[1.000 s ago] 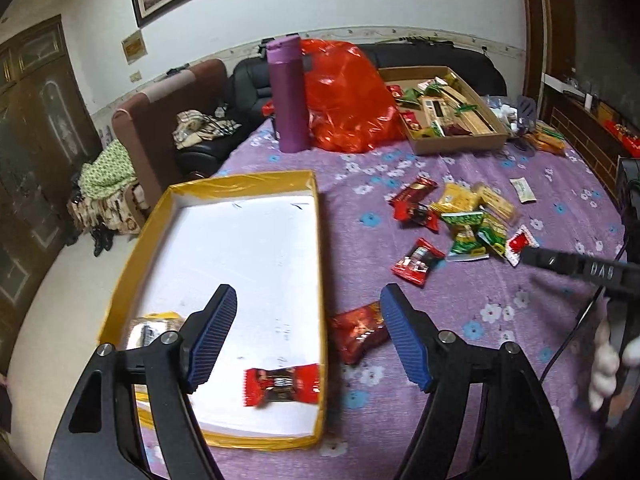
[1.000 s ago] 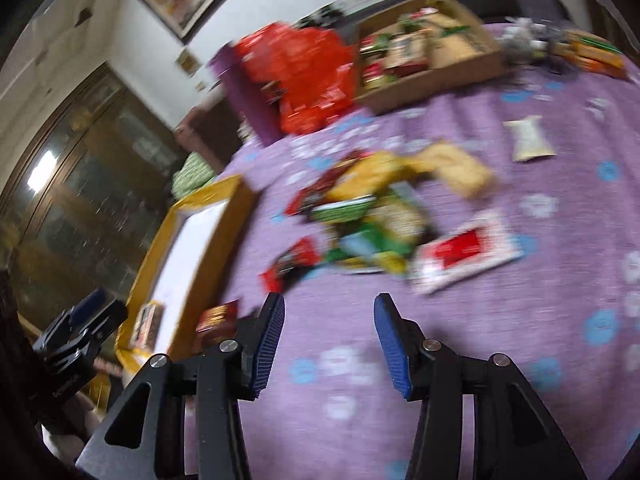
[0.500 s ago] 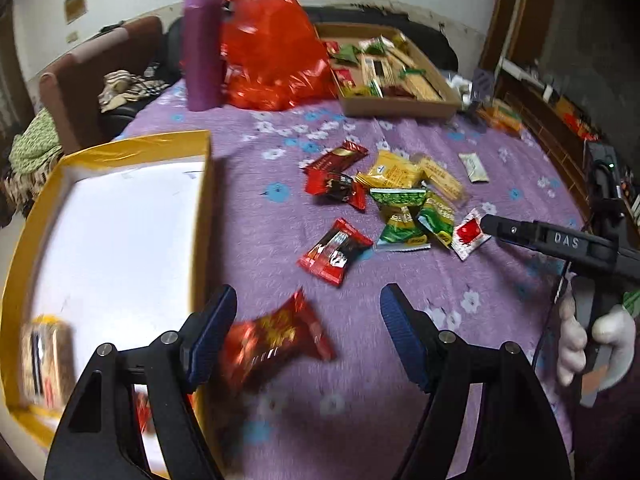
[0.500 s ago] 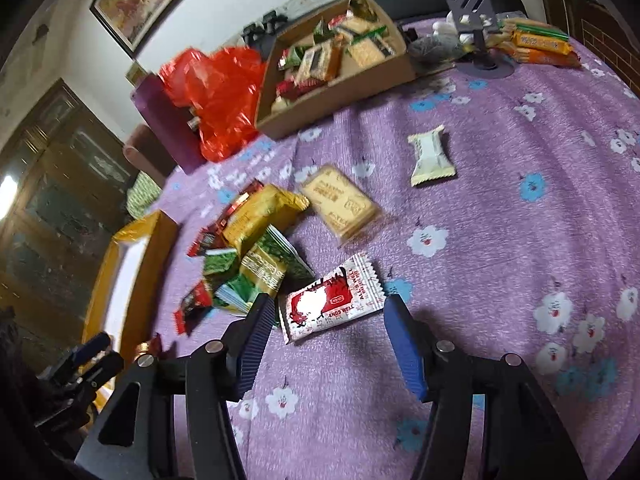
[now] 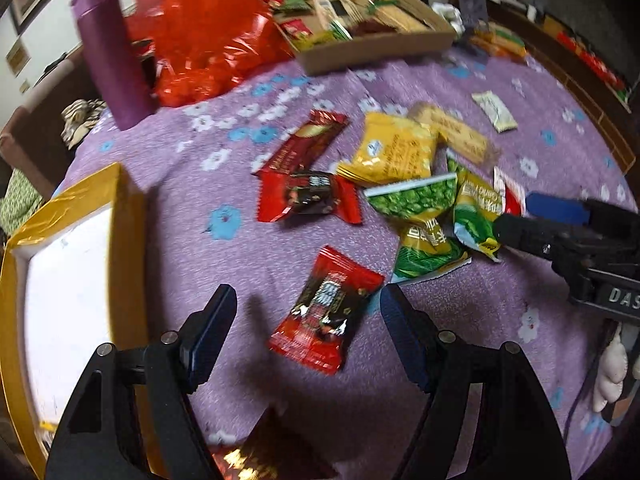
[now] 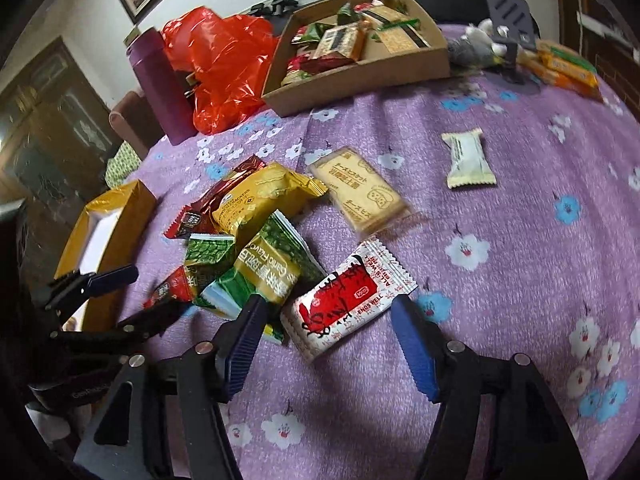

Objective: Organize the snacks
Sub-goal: 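Grasp a red wrapped candy from the pile with the left tool, then grasp a green pea snack packet with the right tool while the left holds candy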

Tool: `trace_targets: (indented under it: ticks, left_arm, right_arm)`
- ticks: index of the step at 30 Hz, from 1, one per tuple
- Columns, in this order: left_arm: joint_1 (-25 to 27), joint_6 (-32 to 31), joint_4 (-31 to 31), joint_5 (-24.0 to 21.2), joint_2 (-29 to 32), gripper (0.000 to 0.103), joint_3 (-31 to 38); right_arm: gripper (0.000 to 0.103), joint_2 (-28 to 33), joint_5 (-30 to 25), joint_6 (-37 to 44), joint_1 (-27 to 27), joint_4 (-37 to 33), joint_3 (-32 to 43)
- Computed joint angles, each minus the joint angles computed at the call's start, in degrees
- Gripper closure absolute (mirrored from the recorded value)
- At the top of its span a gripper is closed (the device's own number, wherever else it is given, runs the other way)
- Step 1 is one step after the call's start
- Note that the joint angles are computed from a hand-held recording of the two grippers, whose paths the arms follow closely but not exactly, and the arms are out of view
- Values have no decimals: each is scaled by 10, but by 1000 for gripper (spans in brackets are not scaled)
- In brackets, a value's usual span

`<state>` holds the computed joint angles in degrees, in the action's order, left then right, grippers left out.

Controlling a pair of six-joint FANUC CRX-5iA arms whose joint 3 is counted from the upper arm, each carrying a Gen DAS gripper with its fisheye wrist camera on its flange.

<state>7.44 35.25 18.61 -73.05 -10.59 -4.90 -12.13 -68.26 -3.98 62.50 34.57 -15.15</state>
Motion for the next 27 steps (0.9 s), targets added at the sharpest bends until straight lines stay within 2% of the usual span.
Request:
trace_targets:
  ticks: [1, 2, 3, 4, 5, 7, 8, 10, 14, 16, 18, 22, 24, 27]
  left_arm:
    - [-4, -1, -4, 1, 2, 32, 2]
    - [-1, -10, 11, -3, 2, 49, -2]
    - [1, -12, 19, -17, 7, 70, 2]
    - [3, -9, 27, -31, 11, 75, 6]
    - [1, -8, 24, -24, 6, 76, 2]
    - [-2, -11, 21, -13, -6, 77, -8]
    - [-1, -8, 23, -15, -8, 77, -10]
    - [6, -10, 34, -21, -10, 77, -13]
    - [28, -5, 57, -35, -16, 77, -17]
    - [33, -3, 59, -40, -12, 77, -13]
    - [32, -1, 53, -39, -9, 76, -12]
    - [16, 18, 32, -31, -3, 75, -11]
    - [12, 12, 35, -14, -12, 73, -22]
    - [15, 4, 37, -17, -17, 76, -27]
  right_arm:
    - [34, -2, 2, -1, 0, 4, -3]
    - [34, -3, 5, -1, -1, 6, -6]
    - [37, -5, 4, 2, 0, 11, -10]
    - [39, -8, 6, 7, 1, 12, -13]
    - [46, -12, 10, 7, 1, 15, -17]
    - [66, -28, 24, 4, -1, 10, -30]
    - [83, -40, 41, 0, -5, 7, -41]
    - [87, -56, 61, -11, -10, 1, -55]
    - [80, -71, 69, -35, -10, 0, -67]
    - [67, -81, 96, -49, -17, -7, -75]
    - [53, -72, 98, -51, -24, -18, -61]
    - [52, -3, 29, 4, -30, -34, 14]
    - [44, 32, -2, 28, -32, -31, 47]
    - [48, 47, -21, 40, -28, -21, 59]
